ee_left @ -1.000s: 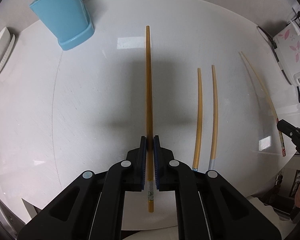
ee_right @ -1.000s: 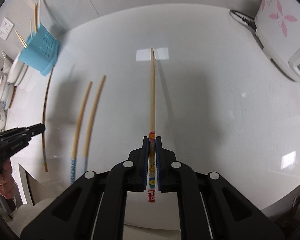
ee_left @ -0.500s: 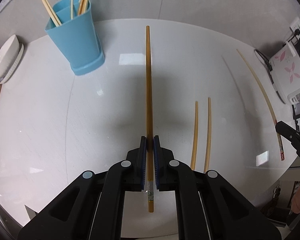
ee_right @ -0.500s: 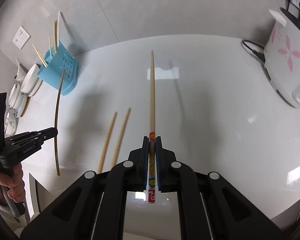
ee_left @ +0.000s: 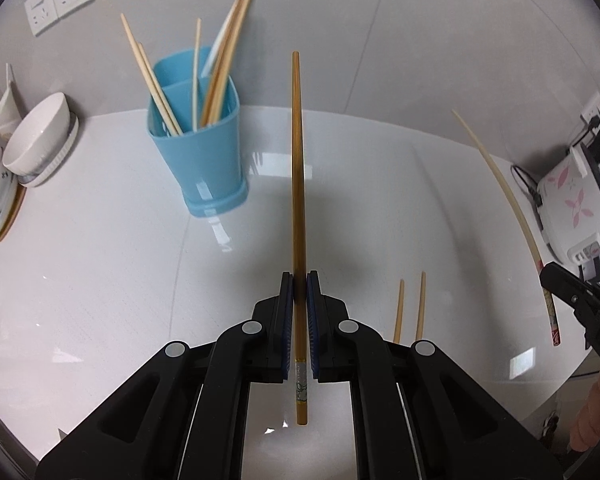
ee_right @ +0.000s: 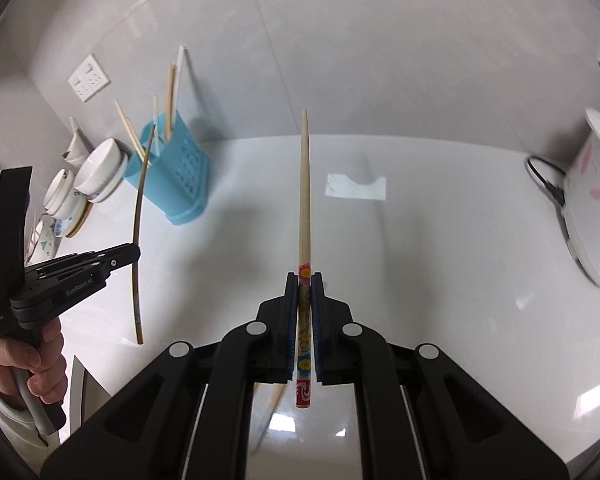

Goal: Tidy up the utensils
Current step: 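Lift both chopsticks and carry them toward the blue holder, then lower the amber chopstick into the blue holder and open the left tool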

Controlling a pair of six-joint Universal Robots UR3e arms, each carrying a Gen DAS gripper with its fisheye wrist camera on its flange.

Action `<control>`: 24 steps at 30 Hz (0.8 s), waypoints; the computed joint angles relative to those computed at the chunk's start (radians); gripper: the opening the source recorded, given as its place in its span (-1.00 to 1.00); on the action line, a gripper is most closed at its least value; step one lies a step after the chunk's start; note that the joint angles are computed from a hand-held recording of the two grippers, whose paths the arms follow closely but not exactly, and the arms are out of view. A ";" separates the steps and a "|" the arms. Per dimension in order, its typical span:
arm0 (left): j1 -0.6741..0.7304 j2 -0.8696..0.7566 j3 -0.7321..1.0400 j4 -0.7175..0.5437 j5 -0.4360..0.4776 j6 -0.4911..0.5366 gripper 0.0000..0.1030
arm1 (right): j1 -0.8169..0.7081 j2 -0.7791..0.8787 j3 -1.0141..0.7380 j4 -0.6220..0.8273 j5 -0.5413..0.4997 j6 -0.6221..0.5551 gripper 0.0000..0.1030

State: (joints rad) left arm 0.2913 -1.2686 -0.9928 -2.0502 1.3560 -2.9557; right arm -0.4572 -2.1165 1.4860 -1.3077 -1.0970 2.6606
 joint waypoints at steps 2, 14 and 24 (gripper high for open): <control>0.019 -0.012 0.023 0.009 -0.005 0.000 -0.88 | 0.043 0.025 -0.010 -0.046 0.000 0.038 -0.89; 0.148 -0.128 0.251 -0.005 -0.060 0.032 -0.88 | 0.307 0.234 -0.146 -0.303 -0.041 0.250 -0.90; 0.208 -0.252 0.469 0.003 -0.097 0.012 -0.88 | 0.393 0.393 -0.354 -0.360 -0.040 0.305 -0.90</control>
State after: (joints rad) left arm 0.4997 -1.5210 -0.5235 -2.0471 1.2586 -2.9438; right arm -0.0643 -1.7240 1.1317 -1.6677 -1.1367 2.9657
